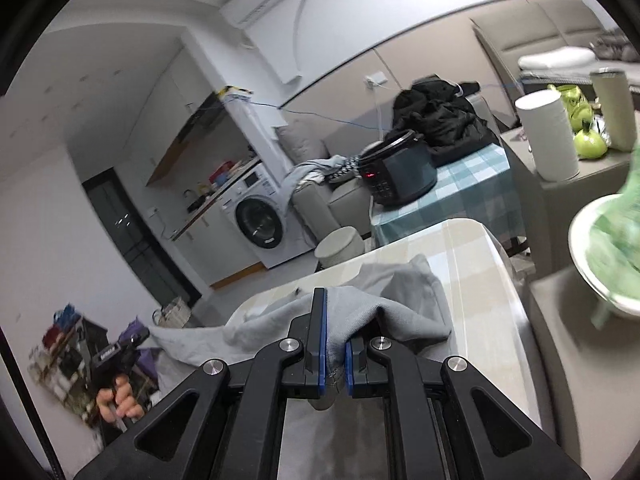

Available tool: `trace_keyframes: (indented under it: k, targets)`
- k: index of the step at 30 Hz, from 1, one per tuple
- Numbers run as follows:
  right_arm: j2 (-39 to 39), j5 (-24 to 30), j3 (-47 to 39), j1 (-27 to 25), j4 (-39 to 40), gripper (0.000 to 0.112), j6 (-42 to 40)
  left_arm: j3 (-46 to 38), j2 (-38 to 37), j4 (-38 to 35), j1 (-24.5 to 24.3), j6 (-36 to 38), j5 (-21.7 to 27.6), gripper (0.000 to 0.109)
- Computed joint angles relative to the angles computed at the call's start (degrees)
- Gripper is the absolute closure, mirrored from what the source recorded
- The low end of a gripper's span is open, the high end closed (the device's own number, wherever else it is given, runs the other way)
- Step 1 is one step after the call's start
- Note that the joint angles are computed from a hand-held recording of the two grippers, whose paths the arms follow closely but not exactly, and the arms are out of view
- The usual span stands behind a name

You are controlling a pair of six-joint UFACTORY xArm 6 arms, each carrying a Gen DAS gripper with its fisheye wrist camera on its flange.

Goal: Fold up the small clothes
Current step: 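Carry the lifted hem over toward the collar with both grippers closed, then open both grippers and lay the folded hem onto the shirt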

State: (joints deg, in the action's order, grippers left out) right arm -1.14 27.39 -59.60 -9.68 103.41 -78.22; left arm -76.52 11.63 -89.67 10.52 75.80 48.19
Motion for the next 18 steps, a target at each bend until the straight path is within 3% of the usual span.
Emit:
trace_keyframes:
  k: [3,8,10,11,12,13,14,18]
  targets:
    - [8.9,-3.5,-9.8,1.0,-4.6,0.105,6.8,-12.1,9.7,4.1,-2.9,-6.3,-4.4,0.107]
    - [25.7,-8.5,-26.9,2.0,-31.0,0.099,35.9,-41.6,32.4,28.9,-6.3,-36.2,-10.0,0.104]
    - [27.8,-10.3,-28.7,2.3,-39.0,0.096,45.5,-48.0,37.0,39.1,-7.0,-46.7,-11.0,0.084]
    - [27.8,-10.8,-28.3,2.6,-39.5,0.089,46.7,-47.7,37.0,41.0,-7.4,-48.8,-13.0,0.055]
    - [27.4,-10.7,-27.6,2.8,-38.0,0.083,45.5,-46.2,36.4,40.4,-7.7,-48.4,-15.1,0.030]
    - [26.8,-10.3,-26.5,2.9,-34.8,0.072,42.0,-43.1,34.7,37.6,-8.0,-45.7,-17.7,0.026]
    - [26.4,-9.5,-25.7,2.9,-34.0,0.069,40.4,-40.0,32.9,34.9,-8.2,-42.8,-19.5,0.026]
    - [24.5,-6.5,-21.7,3.2,-34.7,0.069,39.7,-31.2,27.8,30.5,-8.9,-35.2,-20.9,0.026]
